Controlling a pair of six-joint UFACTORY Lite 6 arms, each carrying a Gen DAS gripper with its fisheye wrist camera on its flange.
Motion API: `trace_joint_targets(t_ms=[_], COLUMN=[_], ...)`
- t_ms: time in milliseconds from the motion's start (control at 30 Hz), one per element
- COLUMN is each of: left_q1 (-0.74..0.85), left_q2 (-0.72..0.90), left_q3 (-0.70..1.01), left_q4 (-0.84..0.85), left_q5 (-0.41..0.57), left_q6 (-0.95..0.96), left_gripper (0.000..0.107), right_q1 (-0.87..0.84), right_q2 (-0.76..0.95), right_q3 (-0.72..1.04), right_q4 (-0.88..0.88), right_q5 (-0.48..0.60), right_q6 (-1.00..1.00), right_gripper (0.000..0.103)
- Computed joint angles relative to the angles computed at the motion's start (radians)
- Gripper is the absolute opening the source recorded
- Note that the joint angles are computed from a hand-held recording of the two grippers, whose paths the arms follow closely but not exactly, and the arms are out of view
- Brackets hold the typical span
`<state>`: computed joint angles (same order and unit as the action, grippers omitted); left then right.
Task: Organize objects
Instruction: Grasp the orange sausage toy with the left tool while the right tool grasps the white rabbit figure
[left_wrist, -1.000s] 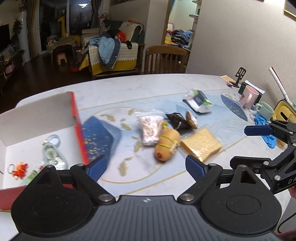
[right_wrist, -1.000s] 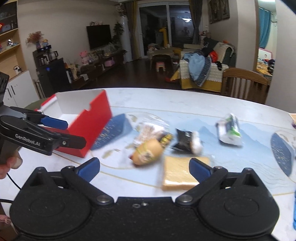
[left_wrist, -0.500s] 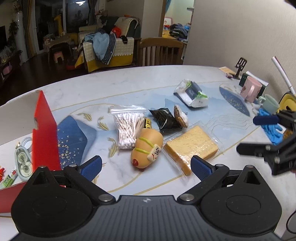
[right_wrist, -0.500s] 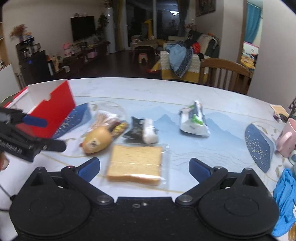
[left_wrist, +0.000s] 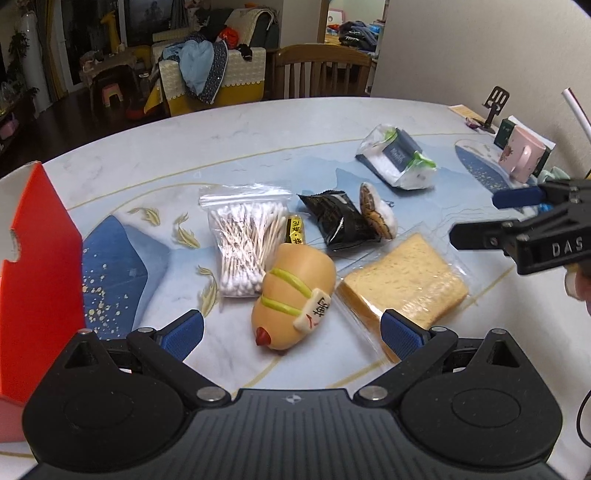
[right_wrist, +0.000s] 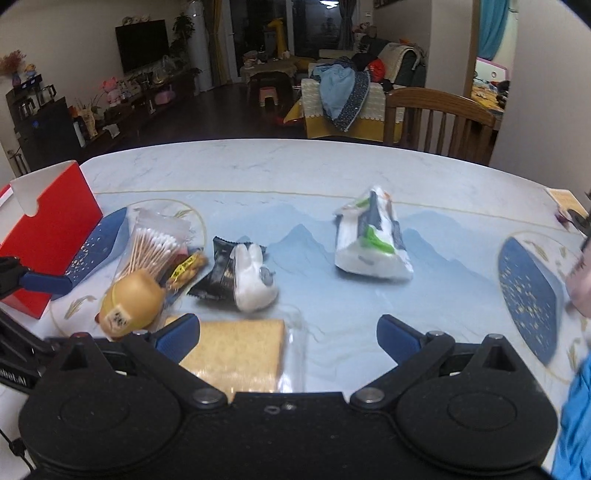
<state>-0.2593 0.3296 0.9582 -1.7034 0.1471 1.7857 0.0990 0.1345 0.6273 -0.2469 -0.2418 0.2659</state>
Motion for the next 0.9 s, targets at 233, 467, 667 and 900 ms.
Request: trace_joint_targets(t_ms=[233,467,667,900], left_q1=[-0.002,0.005,-0.006,-0.018], left_q2=[0.097,0.148,0.161,0.147], left_q3=[0.063,0.094,0.102,0.097], left_q4=[-0.262,-0.268,-0.224,-0.245], left_q5=[-0.018,0.000,0.019,0.020], left_q6=[0.263,0.266,0.226,0.240], left_gripper=[0.102,0.100,0.074,0.053], right_q1=[0.021,0.028,0.036,0.050], right_q2=[0.155,0.265,0.308,0.304], right_q3=[0.127,0.235,0.273,0.276], right_q4=[-0.007,-0.063,-0.148,-0.079], right_q5=[-0.010,0.002,0.004,0.005], right_q6=[-0.031,0.005,0.092,0.039], right_gripper=[0.094,0.081,0.068,0.034])
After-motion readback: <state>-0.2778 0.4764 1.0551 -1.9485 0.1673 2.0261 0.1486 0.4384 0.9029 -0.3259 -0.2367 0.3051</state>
